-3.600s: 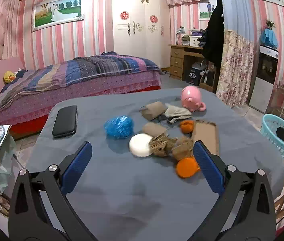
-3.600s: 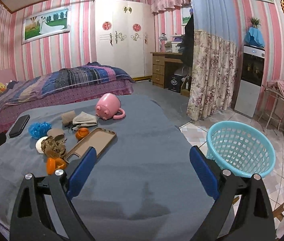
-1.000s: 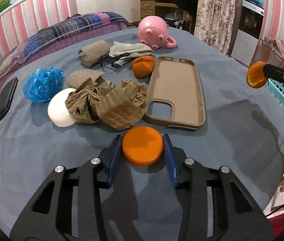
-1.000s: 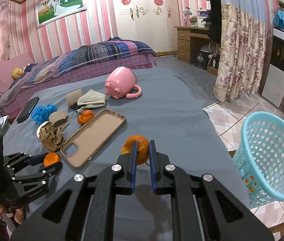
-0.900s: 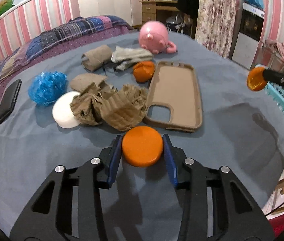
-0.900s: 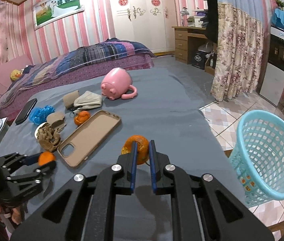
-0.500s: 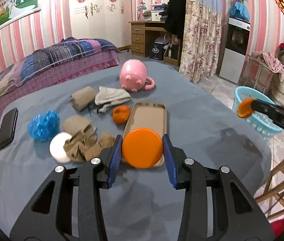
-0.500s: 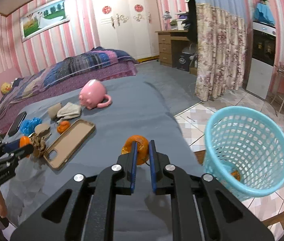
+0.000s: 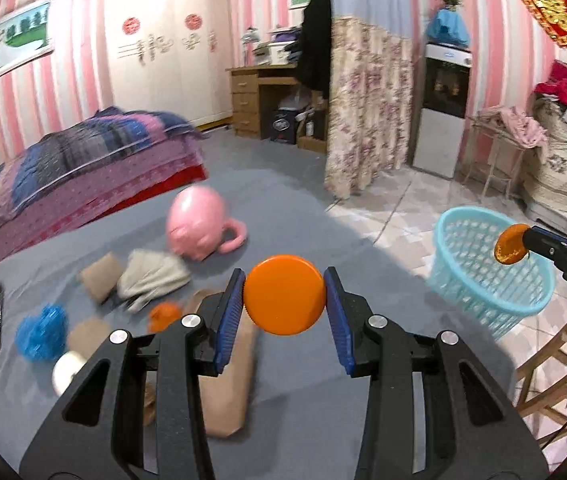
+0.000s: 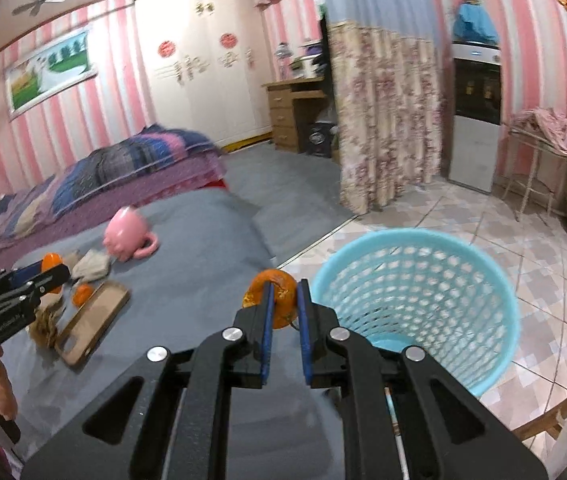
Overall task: Collect trash
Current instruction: 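Carry both orange peels over the blue basket, then open the left gripper to drop its peel while the right gripper releases its peel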
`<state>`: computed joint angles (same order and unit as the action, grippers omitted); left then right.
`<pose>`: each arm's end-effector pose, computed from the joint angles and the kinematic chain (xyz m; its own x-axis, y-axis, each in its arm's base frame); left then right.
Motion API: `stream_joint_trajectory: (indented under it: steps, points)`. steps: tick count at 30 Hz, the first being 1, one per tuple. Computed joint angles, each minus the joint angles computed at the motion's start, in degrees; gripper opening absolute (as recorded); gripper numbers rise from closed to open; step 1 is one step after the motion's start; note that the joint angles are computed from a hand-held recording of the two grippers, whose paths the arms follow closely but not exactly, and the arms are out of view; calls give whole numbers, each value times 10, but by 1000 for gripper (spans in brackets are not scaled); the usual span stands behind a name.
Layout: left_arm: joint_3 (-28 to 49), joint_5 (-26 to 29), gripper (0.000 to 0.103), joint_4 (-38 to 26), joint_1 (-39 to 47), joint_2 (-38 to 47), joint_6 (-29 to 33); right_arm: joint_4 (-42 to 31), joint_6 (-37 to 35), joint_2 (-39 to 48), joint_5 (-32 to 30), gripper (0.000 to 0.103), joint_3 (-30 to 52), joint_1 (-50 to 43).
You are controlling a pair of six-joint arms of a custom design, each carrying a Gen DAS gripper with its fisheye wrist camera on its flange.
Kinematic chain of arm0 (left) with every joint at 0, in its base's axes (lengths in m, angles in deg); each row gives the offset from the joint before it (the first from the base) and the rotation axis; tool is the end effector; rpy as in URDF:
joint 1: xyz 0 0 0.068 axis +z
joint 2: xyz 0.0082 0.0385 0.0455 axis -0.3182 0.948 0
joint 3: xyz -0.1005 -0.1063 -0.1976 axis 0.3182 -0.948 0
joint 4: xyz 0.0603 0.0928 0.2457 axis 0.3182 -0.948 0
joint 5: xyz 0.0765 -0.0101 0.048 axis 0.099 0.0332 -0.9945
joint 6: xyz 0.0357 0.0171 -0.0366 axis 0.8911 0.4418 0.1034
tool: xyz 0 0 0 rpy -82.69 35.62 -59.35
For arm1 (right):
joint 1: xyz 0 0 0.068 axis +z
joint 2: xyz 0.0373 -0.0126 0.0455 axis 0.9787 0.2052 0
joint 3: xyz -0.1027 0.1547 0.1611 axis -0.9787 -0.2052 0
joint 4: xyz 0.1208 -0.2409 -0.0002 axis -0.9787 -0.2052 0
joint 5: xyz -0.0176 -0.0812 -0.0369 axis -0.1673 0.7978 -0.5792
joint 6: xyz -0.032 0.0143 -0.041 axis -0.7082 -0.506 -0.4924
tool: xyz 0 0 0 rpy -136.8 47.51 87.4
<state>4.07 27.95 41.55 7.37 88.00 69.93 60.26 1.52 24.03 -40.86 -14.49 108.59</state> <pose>0.1474 0.0580 0.1117 -0.5571 0.0271 -0.8300 -0.0017 0.9994 0.0337 0.1962 0.1067 0.1093 -0.5507 0.0216 -0.8344 -0.1864 0.9712 0.1482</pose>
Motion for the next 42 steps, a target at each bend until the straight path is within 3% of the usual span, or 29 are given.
stream_joint_trajectory:
  steps: [4,8,14,20,30,34,36,42]
  points:
    - [26,-69,39,55,-130,47,-69,-33,-34,-30,-34,12,10,-83]
    - [48,-117,39,129,-215,144,-108,0,-44,-15,-59,12,-3,-155]
    - [83,-178,39,291,-350,352,-148,48,-74,38,-71,12,-14,-236]
    - [152,-224,39,399,-454,550,-174,106,-97,122,-106,12,-3,-321]
    - [325,-240,39,417,-531,765,-200,152,-107,190,-162,12,10,-404]
    - [367,-248,40,405,-531,806,-196,162,-112,202,-165,12,11,-408]
    - [373,-253,60,400,-524,809,-194,167,-111,208,-163,12,14,-406]
    - [335,-291,81,412,-490,767,-178,174,-104,225,-142,12,24,-373]
